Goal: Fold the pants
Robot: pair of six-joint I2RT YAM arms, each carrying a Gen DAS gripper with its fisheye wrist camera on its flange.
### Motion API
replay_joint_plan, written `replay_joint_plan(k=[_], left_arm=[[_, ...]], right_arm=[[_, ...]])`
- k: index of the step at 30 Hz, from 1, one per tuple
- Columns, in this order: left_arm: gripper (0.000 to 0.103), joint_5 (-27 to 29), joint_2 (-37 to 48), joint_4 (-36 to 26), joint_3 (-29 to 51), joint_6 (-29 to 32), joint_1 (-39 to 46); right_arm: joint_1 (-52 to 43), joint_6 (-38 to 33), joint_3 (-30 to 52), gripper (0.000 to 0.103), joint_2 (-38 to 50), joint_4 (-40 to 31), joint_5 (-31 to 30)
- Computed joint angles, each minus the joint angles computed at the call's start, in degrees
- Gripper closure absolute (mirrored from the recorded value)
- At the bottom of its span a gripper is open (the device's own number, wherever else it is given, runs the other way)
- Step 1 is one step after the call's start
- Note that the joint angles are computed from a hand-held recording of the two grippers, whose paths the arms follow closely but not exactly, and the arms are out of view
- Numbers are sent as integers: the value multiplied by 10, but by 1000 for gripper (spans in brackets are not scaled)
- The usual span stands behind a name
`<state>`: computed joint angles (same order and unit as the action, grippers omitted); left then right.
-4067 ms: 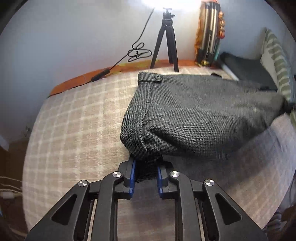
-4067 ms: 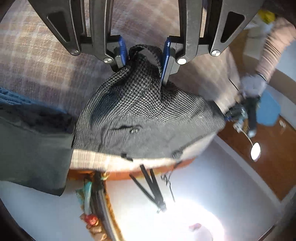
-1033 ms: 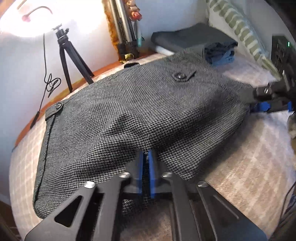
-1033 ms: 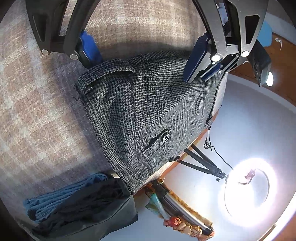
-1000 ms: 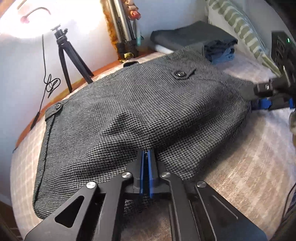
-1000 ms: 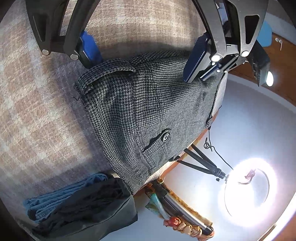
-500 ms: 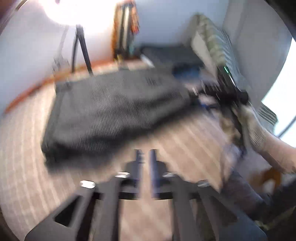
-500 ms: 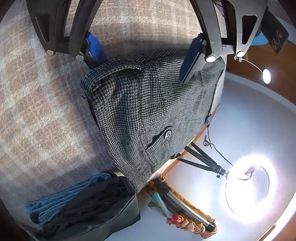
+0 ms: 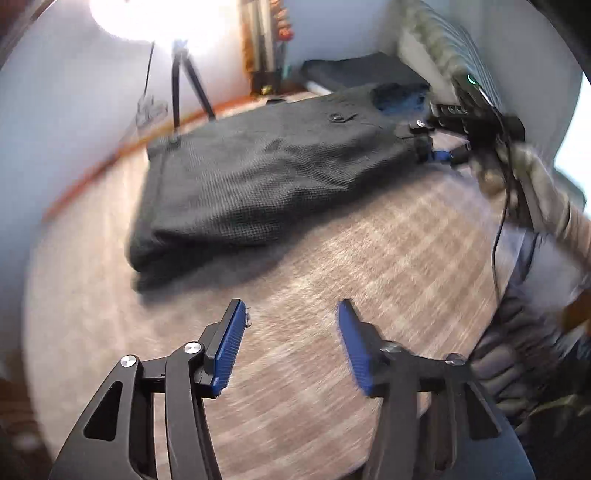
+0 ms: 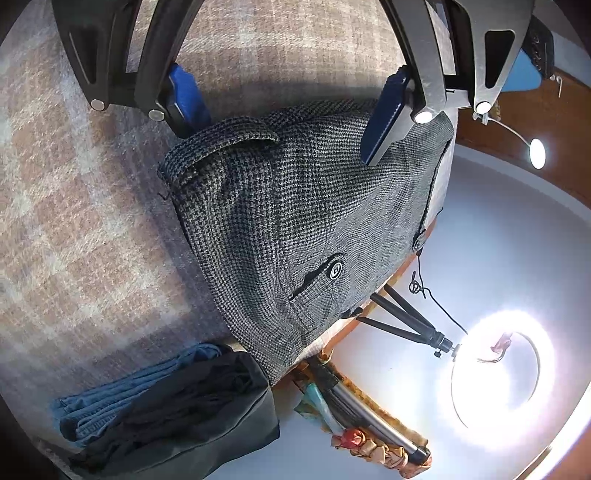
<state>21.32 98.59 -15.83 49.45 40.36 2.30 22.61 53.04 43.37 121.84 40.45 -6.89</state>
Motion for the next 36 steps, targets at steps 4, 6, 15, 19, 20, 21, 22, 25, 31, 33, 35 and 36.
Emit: replay_joint_plan(k=[4,6,15,19,20,21,22,25,31,33,35,36], left_arm=[[49,-26,35,48,-7,-4,0],[50,-16,46,57,-14,-18,11],[41,22,-51,142,-202,6,97],[36,24,-103,128,-254,29,120],[36,25,-114,99,-252,46,131],[36,27,-115,82,-247,57,141],[36,35,-119,58,-235,57,153],[36,61,-122,33,-190,26,159],[36,39,-65,111,-83,-83,53],[36,7,-29,144,-30,-119,7],[36,-25,12,165,24,-147,-31],[36,-35,33,169,50,-160,-46]], right_arm=[[-5,-2,2,22,0,-3,-9],[-5,-5,3,22,0,-6,-10],[1,-9,19,20,0,-32,-2],[3,-9,27,20,-2,-45,-2],[3,-9,28,20,-2,-46,-4],[2,-8,28,20,-2,-47,-7],[0,-8,26,20,-1,-43,-11],[-6,2,19,20,4,-20,-19],[-9,101,-4,15,45,108,8],[-2,119,-1,20,55,125,37],[2,134,0,36,61,132,55],[2,149,-2,41,67,145,62]])
